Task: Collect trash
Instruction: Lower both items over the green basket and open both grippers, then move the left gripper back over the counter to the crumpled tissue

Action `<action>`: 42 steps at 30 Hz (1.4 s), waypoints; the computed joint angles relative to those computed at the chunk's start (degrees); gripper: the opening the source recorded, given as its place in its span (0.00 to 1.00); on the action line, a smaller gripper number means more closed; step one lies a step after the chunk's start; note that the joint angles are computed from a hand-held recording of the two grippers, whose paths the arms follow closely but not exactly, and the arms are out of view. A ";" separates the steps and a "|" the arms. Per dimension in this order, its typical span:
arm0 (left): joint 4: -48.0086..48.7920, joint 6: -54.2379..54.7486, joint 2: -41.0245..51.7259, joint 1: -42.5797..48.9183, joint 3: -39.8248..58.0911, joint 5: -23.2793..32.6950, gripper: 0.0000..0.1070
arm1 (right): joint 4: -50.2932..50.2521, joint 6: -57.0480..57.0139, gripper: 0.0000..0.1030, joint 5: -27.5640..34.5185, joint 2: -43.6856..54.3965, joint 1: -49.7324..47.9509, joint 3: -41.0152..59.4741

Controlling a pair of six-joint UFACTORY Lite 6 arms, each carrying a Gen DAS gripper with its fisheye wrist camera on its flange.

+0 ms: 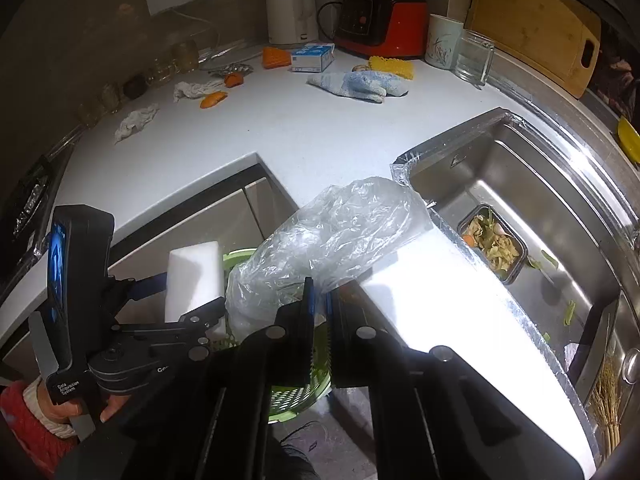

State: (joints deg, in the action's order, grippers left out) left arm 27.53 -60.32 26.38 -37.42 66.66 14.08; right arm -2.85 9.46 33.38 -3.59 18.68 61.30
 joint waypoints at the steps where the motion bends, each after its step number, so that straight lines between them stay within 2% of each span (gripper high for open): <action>1: -0.07 -0.05 -0.02 -0.02 0.19 0.27 0.73 | 0.40 -0.52 0.06 -0.11 -0.21 -0.06 -0.33; 10: 2.43 -1.85 -3.29 -0.45 -0.53 2.73 0.84 | 3.19 -4.10 0.06 -0.65 -0.66 0.61 -0.44; 19: 1.89 -1.08 -8.64 0.70 -3.45 4.76 0.84 | 4.80 -6.72 0.06 -1.42 -0.36 1.51 -0.62; 28: 7.00 -4.78 -20.50 4.09 -7.31 11.49 0.85 | 9.71 -13.70 0.08 -3.84 3.46 5.84 -1.84; 34: 6.98 -4.05 -23.19 7.29 -7.79 13.70 0.86 | 10.70 -14.96 0.10 -5.88 7.84 9.61 -2.68; 36: 6.98 -3.80 -23.64 7.99 -7.82 14.03 0.86 | 10.99 -15.16 0.24 -5.96 10.02 10.22 -2.46; 38: 7.04 -3.43 -24.02 8.54 -7.81 14.36 0.86 | 9.26 -13.48 0.61 -6.11 12.18 10.87 -2.03; 40: 7.05 -3.15 -24.05 8.88 -7.61 14.59 0.86 | 6.68 -10.57 0.70 -6.73 13.37 11.69 -1.94; 42: 6.66 -2.54 -23.98 9.32 -7.41 14.68 0.86 | 6.72 -9.97 0.72 -6.34 14.32 11.81 -1.13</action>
State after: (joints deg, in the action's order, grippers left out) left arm 34.19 -62.86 2.40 -28.10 59.25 28.76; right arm 3.86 -0.51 27.05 10.72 30.50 60.17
